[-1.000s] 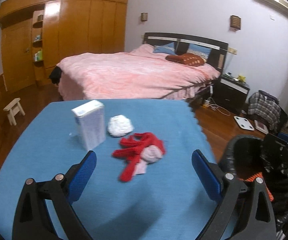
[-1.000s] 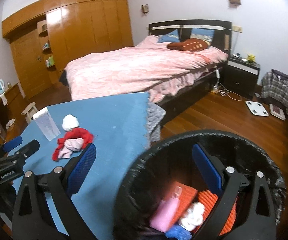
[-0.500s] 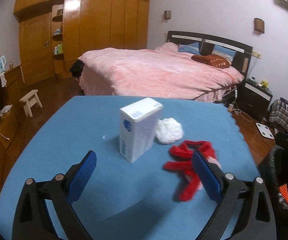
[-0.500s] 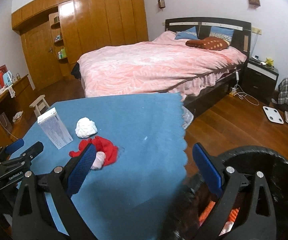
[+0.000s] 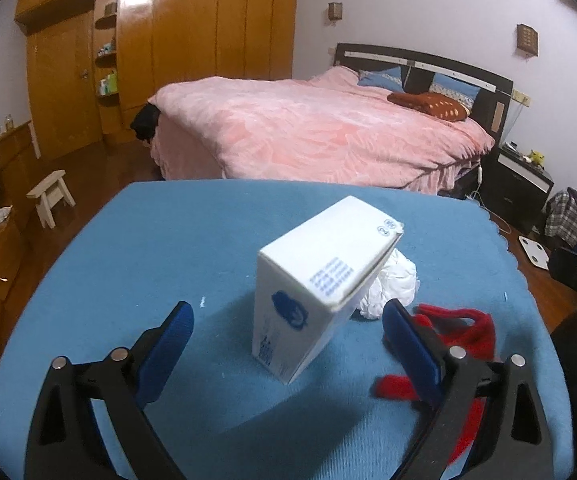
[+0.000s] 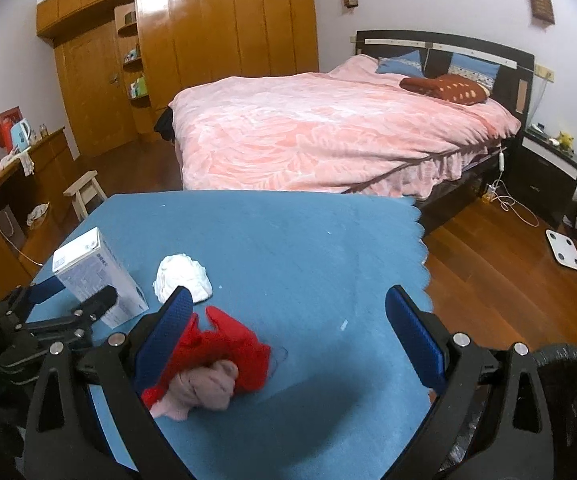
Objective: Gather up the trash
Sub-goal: 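Grasp the white box with the left gripper while the right gripper grasps the red glove and white tissue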
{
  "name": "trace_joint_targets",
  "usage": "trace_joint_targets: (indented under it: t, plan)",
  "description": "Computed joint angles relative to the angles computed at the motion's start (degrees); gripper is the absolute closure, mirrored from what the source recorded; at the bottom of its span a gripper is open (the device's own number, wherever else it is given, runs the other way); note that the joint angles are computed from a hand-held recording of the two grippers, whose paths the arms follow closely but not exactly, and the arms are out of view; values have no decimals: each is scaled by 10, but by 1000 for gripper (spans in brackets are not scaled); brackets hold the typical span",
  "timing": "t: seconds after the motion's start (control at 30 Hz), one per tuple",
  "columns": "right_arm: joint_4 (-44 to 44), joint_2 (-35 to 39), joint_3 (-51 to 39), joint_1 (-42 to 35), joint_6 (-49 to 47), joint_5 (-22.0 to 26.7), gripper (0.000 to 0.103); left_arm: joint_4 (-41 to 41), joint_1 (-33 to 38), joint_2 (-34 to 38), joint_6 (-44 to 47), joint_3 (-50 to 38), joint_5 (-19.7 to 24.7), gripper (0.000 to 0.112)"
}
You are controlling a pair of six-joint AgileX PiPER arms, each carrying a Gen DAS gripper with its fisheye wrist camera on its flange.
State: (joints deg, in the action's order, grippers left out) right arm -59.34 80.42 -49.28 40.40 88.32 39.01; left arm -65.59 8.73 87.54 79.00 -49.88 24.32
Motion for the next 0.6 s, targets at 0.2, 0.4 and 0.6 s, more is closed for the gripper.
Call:
trace_joint_targets:
  t: [0.2, 0.4, 0.6]
  plan:
    - [14, 21, -13, -20, -18, -18, 9, 6, -10, 30, -9, -17, 13, 31]
    - [22, 39, -19, -29, -20, -30, 9, 6, -14, 38, -15, -23, 26, 54]
    - [25, 67, -43, -37, -27, -48, 9, -27, -5, 15, 15, -6, 13, 56]
